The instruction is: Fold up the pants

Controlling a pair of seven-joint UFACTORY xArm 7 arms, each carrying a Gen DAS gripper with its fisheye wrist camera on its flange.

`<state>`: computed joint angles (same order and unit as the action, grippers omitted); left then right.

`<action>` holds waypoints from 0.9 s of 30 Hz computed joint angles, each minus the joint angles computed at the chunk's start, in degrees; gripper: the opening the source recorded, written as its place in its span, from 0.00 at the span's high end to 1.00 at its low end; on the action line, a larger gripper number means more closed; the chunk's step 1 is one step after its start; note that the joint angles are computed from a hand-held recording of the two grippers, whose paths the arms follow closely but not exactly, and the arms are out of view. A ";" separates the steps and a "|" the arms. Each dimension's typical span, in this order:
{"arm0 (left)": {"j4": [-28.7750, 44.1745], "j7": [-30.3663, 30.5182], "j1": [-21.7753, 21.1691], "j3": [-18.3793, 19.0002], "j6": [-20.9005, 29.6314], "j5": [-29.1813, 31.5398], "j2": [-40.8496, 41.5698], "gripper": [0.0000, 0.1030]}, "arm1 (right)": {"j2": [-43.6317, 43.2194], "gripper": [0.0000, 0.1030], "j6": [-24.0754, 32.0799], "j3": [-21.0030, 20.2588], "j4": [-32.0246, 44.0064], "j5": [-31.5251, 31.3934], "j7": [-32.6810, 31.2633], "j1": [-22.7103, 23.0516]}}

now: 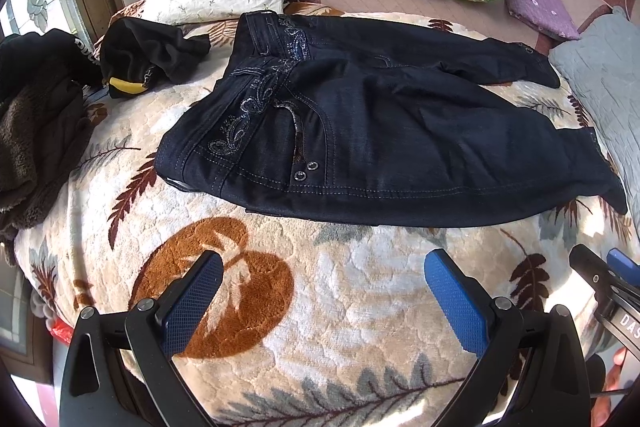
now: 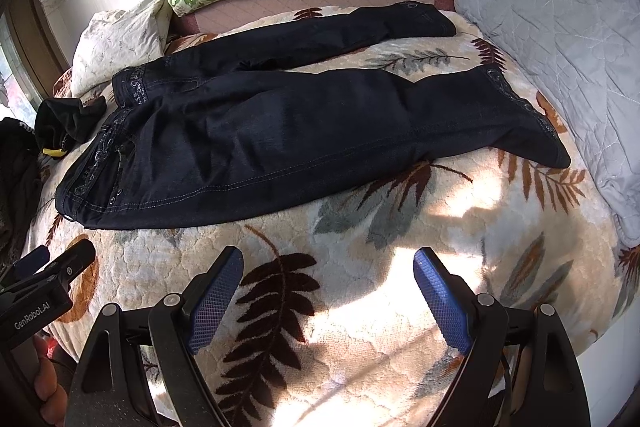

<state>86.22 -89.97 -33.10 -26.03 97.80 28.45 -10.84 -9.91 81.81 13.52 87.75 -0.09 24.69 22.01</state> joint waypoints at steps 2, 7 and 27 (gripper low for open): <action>-0.06 0.09 0.03 0.11 -0.07 -0.13 -0.01 0.01 | -0.05 0.14 -0.11 -0.03 -0.14 -0.04 0.09 -0.02; -0.39 0.13 0.19 0.21 -0.33 -0.36 -0.22 0.01 | -0.09 0.14 -0.08 -0.04 -0.27 -0.03 0.09 -0.02; 3.96 21.32 9.07 10.12 -1.92 -8.83 -2.43 0.01 | 17.20 0.14 6.01 -5.59 23.40 2.70 -11.32 -4.35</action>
<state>90.18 -68.65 -24.02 -15.92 95.88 19.62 -13.27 7.29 87.81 7.93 111.15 2.61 13.37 17.66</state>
